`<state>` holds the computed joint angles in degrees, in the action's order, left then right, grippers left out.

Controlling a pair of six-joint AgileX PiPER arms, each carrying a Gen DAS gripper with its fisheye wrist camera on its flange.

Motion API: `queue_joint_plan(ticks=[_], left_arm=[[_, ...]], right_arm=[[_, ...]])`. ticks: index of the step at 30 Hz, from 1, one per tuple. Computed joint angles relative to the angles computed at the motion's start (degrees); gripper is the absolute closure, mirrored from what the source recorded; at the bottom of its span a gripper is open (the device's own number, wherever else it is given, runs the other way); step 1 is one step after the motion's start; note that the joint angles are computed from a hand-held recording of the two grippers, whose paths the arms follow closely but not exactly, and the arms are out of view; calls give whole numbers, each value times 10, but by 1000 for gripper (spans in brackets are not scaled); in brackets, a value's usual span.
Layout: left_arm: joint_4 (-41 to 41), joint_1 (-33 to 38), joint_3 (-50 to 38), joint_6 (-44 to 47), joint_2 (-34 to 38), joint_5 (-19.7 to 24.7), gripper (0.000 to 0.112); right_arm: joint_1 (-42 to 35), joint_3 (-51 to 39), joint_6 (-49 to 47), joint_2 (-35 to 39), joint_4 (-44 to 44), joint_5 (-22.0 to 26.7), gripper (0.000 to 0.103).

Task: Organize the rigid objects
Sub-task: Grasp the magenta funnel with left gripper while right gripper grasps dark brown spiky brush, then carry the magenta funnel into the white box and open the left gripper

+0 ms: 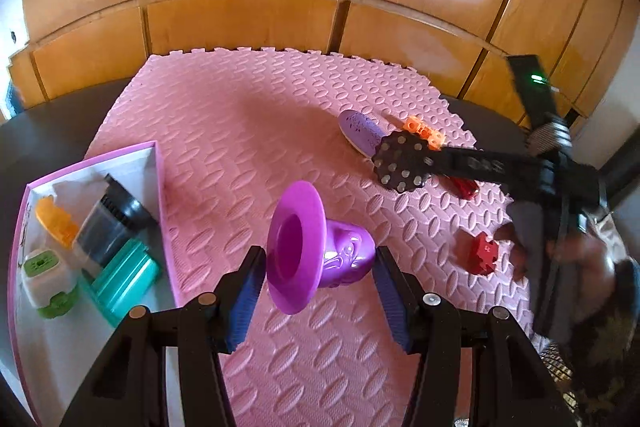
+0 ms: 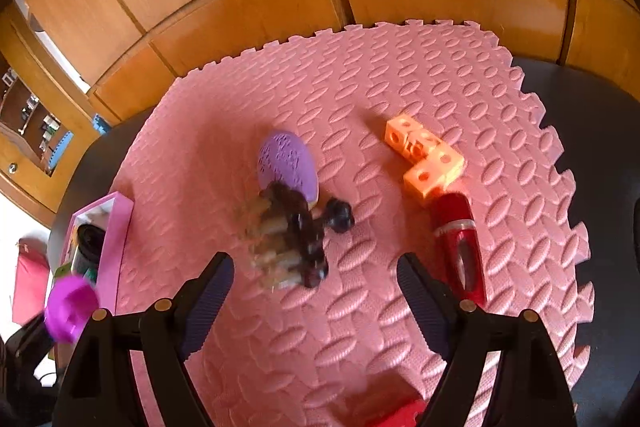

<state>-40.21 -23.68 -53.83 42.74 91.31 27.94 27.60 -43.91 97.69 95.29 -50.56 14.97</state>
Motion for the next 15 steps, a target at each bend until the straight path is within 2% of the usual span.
queue_joint_plan(ticks=[2,7,9,10,12,15], left_arm=[[-11,11,4,13,-9,10,57],[-31,38,14,45,-29,30,57],[-37,49,18,55,-35,35,57],[-39,53,20,59,-38,38,57],[-47,66,25,70,-45,41,57],[-55,85,32,83,-53,43,57]], right_arm=[[-12,-18,-40,18,30,-2,11],[-27,-70,-117,73,90,8,10],[-29,-75,-141,87,110,-10,23],[-19,-80,-120,89,86,5,27],[-9,-76,-98,88,67,2,27],[23,-78,-87,88,54,31,28]])
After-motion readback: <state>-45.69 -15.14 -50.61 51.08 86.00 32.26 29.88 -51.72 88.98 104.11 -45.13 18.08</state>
